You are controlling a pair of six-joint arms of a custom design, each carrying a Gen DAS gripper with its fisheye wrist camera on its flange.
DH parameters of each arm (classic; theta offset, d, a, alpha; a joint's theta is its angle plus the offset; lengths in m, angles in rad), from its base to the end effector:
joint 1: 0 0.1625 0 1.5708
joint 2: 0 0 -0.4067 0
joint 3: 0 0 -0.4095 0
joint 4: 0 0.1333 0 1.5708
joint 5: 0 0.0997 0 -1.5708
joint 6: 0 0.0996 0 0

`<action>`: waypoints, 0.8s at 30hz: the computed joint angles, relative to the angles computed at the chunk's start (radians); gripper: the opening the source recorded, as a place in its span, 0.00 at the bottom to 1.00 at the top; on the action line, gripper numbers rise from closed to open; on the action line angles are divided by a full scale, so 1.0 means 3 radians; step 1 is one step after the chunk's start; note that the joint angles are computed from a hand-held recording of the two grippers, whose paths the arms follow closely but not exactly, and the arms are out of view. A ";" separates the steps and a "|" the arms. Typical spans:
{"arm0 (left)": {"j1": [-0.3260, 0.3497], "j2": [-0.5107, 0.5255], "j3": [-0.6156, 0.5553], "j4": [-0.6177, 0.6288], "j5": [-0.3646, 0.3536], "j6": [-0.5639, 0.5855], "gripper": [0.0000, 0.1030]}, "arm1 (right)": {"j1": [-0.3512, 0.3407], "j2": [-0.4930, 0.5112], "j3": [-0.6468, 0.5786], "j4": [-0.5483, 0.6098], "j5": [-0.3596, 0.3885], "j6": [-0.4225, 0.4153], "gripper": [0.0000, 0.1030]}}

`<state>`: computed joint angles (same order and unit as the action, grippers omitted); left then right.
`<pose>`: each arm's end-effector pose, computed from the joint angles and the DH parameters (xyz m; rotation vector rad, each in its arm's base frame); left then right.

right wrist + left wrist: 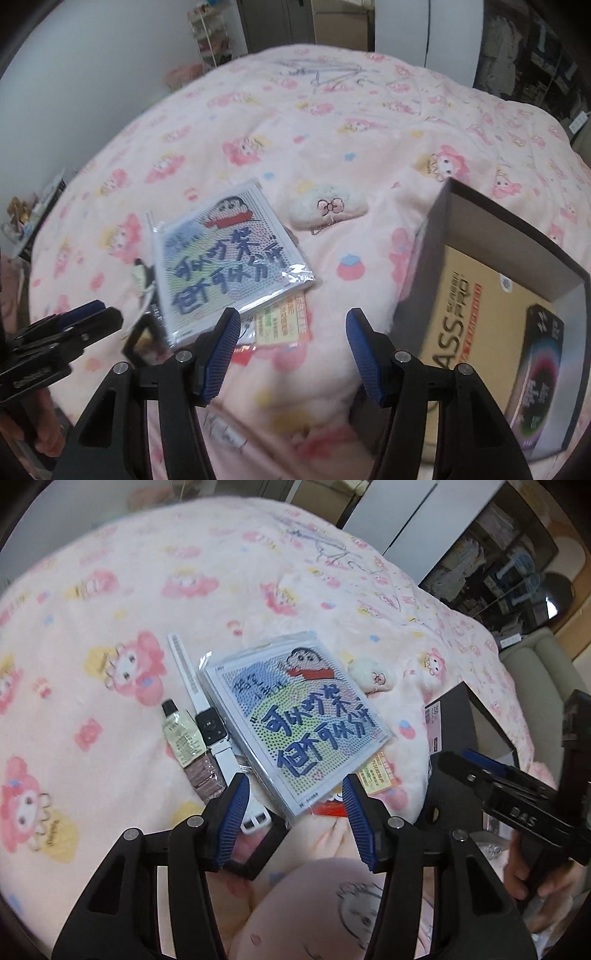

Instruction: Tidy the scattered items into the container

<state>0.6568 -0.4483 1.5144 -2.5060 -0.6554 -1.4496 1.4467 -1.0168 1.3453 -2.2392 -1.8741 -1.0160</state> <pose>-0.3895 -0.5683 -0.0929 -0.5776 2.4067 -1.0660 0.0127 -0.7345 0.3199 1.1010 -2.4673 0.1674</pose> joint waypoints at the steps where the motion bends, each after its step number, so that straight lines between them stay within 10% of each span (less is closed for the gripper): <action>1: 0.0034 0.0009 0.0023 -0.0147 -0.0038 0.0079 0.51 | 0.0005 0.0068 -0.0076 0.0098 0.0020 0.0026 0.54; 6: 0.0198 0.0107 0.0118 -0.1102 -0.0299 0.0661 0.51 | 0.0037 0.0395 -0.0368 0.0247 -0.0023 0.0230 0.54; 24: 0.0432 0.0108 0.0072 -0.0880 -0.0369 0.0370 0.52 | 0.0090 0.0837 -0.0657 0.0287 -0.0448 0.0368 0.55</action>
<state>0.7864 -0.4158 1.5361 -2.7699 -0.7661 -1.3385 1.4737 -0.7655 1.1480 -2.1531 -2.0085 -0.9056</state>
